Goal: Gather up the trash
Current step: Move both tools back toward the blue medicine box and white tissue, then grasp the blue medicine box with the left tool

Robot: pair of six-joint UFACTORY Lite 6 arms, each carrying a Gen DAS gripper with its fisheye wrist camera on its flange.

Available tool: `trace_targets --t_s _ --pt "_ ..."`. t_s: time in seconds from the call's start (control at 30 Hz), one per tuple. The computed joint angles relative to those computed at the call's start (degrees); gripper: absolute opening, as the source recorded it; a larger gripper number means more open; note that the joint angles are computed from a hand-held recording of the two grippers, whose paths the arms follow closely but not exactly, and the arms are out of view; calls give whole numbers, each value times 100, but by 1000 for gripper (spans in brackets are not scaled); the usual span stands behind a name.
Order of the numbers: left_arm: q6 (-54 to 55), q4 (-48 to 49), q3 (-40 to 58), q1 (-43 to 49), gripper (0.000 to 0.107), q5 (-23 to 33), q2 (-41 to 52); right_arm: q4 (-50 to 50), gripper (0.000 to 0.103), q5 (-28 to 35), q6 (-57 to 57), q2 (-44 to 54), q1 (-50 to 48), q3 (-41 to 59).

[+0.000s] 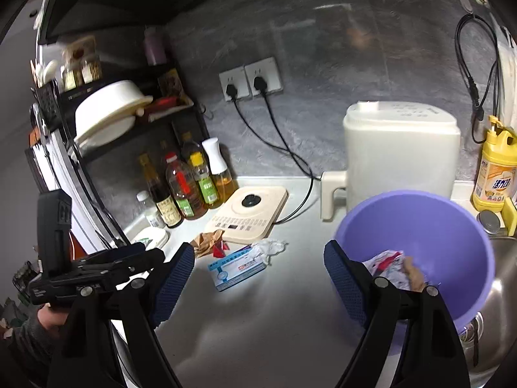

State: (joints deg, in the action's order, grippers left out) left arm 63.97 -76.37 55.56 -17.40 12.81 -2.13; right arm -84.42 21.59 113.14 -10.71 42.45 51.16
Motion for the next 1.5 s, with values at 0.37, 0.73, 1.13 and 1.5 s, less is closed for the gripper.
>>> trace_targets --t_s 0.37,0.73,1.13,1.5 --pt "1568 -966 -119 1068 89 858 589 84 76 383 729 1721 509 848" --pt "2409 -1009 1420 1124 87 1308 2874 308 70 513 1168 2917 618 1434" --pt "968 820 3558 790 87 1232 4755 326 69 675 1701 2901 593 1021" --pt "160 1502 4234 361 71 832 5330 811 69 502 930 2901 379 1095"
